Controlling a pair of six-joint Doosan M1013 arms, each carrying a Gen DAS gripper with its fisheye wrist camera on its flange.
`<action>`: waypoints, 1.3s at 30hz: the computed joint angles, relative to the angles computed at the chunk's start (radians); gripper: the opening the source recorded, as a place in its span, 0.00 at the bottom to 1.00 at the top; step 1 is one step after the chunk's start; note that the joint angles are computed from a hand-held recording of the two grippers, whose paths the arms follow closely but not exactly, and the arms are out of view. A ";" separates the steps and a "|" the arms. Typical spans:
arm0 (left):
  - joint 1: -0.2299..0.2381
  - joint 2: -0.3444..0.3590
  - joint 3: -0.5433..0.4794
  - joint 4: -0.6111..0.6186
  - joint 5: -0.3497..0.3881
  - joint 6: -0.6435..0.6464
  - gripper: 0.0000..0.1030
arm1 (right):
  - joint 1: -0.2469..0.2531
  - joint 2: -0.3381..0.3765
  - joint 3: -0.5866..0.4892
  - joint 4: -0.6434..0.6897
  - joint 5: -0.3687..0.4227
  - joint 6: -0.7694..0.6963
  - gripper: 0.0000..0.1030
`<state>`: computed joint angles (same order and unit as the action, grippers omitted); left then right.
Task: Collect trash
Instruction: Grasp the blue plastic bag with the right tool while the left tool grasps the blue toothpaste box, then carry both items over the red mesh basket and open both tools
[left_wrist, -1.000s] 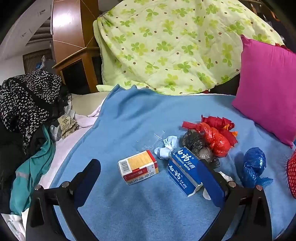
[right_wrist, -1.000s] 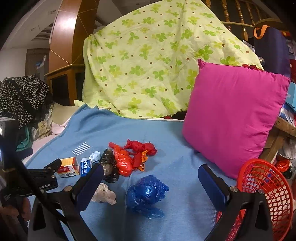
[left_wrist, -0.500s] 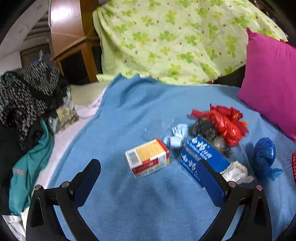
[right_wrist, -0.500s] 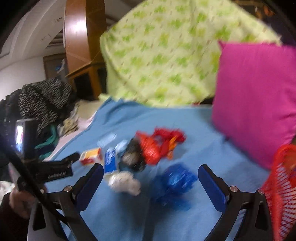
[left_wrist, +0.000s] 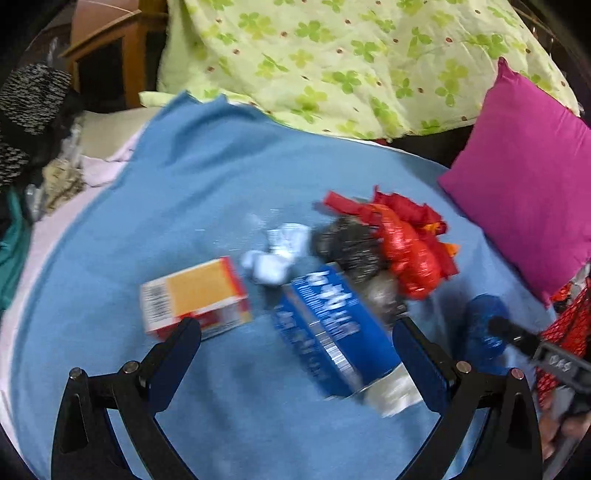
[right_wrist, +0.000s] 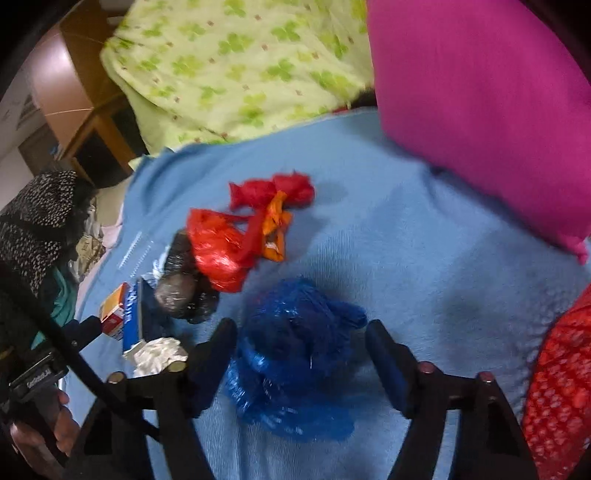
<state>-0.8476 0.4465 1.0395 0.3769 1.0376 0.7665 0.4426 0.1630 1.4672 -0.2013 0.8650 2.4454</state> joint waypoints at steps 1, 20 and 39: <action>0.001 0.014 -0.020 -0.007 0.016 0.008 1.00 | -0.006 0.002 0.007 0.018 -0.015 0.004 0.68; 0.057 0.016 -0.004 -0.271 0.023 0.091 0.55 | -0.035 -0.011 0.038 0.252 -0.104 -0.157 0.51; -0.049 -0.123 0.081 -0.099 -0.207 0.194 0.45 | 0.105 -0.244 0.145 -0.380 -0.274 0.277 0.51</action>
